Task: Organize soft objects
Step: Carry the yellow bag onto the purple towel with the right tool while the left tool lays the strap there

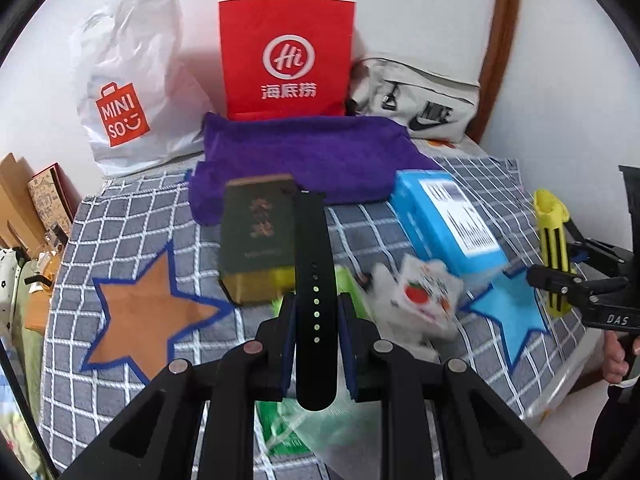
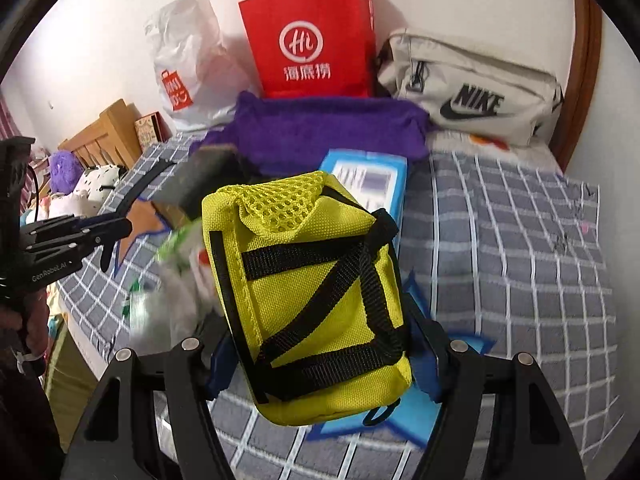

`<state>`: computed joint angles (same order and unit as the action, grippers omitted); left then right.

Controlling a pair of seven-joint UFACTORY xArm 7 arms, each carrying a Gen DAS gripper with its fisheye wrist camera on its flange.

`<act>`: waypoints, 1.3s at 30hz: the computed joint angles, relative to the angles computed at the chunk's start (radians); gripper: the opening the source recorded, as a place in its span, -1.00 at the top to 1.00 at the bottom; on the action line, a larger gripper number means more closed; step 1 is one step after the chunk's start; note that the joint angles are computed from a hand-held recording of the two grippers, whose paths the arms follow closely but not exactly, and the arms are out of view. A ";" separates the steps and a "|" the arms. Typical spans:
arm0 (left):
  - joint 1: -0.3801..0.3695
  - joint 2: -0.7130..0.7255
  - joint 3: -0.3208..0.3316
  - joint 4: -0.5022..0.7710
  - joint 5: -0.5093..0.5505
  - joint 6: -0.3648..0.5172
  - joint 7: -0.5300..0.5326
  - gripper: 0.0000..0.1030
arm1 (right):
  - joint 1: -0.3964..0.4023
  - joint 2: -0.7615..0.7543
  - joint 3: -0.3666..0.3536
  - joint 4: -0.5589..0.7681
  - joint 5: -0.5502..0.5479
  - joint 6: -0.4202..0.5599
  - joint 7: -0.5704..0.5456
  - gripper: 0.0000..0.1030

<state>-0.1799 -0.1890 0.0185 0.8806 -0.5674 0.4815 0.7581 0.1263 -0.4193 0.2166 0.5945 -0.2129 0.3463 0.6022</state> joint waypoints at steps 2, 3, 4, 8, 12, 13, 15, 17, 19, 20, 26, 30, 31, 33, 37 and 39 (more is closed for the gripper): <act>0.006 0.037 -0.005 0.040 0.018 -0.010 -0.016 0.63 | -0.012 0.040 -0.008 0.053 -0.010 0.005 -0.013 -0.37; 0.011 0.053 -0.009 0.061 0.030 -0.010 -0.027 0.63 | -0.016 0.058 -0.012 0.072 -0.015 0.003 -0.018 -0.37; 0.015 0.073 -0.012 0.085 0.036 -0.009 -0.036 0.63 | -0.017 0.088 -0.022 0.107 -0.014 0.006 -0.031 -0.37; 0.039 0.159 -0.030 0.204 0.047 0.016 -0.064 0.63 | -0.015 0.188 -0.056 0.213 -0.003 0.007 -0.066 -0.37; 0.066 0.247 -0.056 0.318 0.088 0.043 -0.122 0.63 | -0.019 0.293 -0.082 0.329 -0.019 0.024 -0.081 -0.37; 0.072 0.269 -0.062 0.347 0.099 0.053 -0.136 0.63 | -0.019 0.321 -0.092 0.359 -0.019 0.027 -0.087 -0.37; 0.083 0.322 -0.074 0.412 0.129 0.074 -0.172 0.63 | -0.015 0.362 -0.109 0.400 -0.016 0.021 -0.096 -0.37; 0.095 0.382 -0.087 0.486 0.144 0.105 -0.193 0.63 | -0.012 0.404 -0.125 0.441 -0.009 0.021 -0.109 -0.37; 0.110 0.433 -0.102 0.548 0.147 0.136 -0.205 0.63 | -0.010 0.453 -0.140 0.488 0.010 0.033 -0.127 -0.37; 0.114 0.464 -0.107 0.583 0.153 0.149 -0.215 0.63 | -0.011 0.480 -0.146 0.514 0.036 0.038 -0.154 -0.37; 0.124 0.631 -0.126 0.787 0.216 0.215 -0.295 0.63 | -0.019 0.625 -0.168 0.668 0.132 0.092 -0.272 -0.37; 0.116 0.742 -0.128 0.935 0.278 0.268 -0.348 0.63 | -0.036 0.724 -0.171 0.782 0.181 0.146 -0.350 -0.37; 0.114 0.769 -0.130 0.972 0.289 0.284 -0.359 0.63 | -0.040 0.753 -0.170 0.817 0.192 0.168 -0.368 -0.37; 0.107 0.831 -0.129 1.058 0.315 0.320 -0.385 0.63 | -0.048 0.803 -0.169 0.875 0.211 0.202 -0.402 -0.37; 0.092 0.961 -0.129 1.248 0.356 0.403 -0.433 0.62 | -0.050 0.899 -0.179 0.988 0.222 0.270 -0.441 -0.38; 0.087 1.023 -0.130 1.345 0.368 0.447 -0.450 0.63 | -0.061 0.928 -0.169 1.025 0.242 0.291 -0.467 -0.38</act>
